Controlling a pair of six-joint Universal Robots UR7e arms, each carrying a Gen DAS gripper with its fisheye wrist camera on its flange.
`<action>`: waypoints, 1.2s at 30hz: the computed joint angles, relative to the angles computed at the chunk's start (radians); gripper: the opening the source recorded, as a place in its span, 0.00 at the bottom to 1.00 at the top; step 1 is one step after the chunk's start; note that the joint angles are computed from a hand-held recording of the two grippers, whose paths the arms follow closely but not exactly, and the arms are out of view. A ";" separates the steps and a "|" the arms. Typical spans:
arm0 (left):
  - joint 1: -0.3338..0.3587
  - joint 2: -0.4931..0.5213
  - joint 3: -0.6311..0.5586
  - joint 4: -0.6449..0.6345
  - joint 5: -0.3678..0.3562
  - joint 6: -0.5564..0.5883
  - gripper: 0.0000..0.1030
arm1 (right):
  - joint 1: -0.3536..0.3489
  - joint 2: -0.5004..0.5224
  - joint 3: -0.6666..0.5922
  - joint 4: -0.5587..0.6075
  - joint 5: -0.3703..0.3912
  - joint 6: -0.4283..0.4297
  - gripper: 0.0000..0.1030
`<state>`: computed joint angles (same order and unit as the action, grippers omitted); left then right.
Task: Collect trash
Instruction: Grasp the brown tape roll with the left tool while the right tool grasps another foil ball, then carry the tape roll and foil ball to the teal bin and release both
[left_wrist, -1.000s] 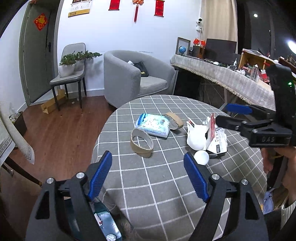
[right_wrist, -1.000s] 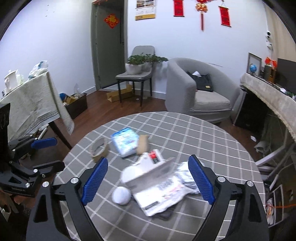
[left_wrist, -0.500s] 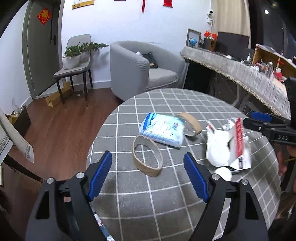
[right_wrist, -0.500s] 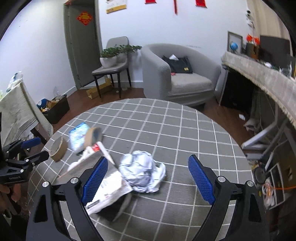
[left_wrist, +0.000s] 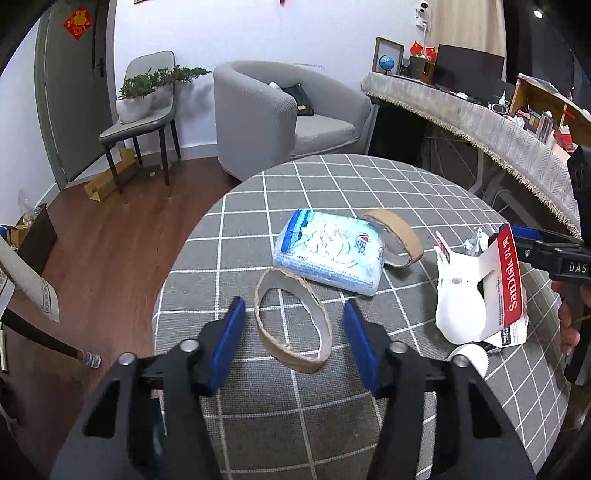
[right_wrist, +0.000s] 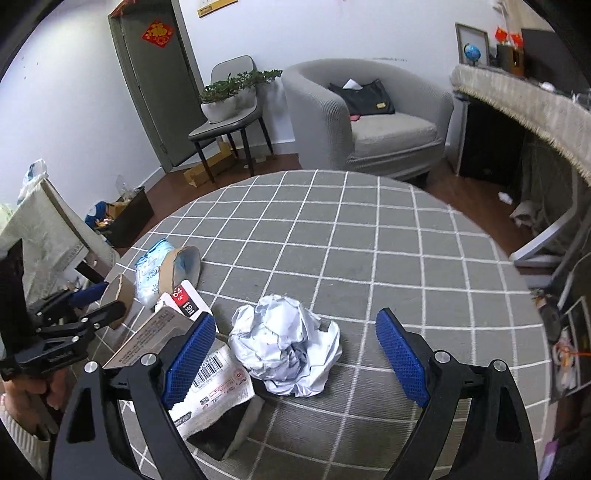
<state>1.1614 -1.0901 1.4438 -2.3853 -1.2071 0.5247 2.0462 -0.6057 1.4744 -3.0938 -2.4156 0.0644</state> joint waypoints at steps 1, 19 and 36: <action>-0.001 0.001 -0.002 0.004 0.003 -0.001 0.49 | -0.003 -0.002 0.002 0.007 0.007 0.010 0.87; 0.015 -0.015 0.008 -0.025 -0.038 -0.012 0.42 | 0.001 0.021 -0.030 0.005 -0.020 0.036 0.48; 0.034 -0.090 0.048 -0.069 -0.044 -0.015 0.41 | 0.075 0.142 -0.156 -0.266 -0.064 -0.242 0.48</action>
<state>1.1949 -1.1796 1.4917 -2.4544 -1.2515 0.5098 2.1214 -0.4642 1.3188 -3.3596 -2.4801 -0.1778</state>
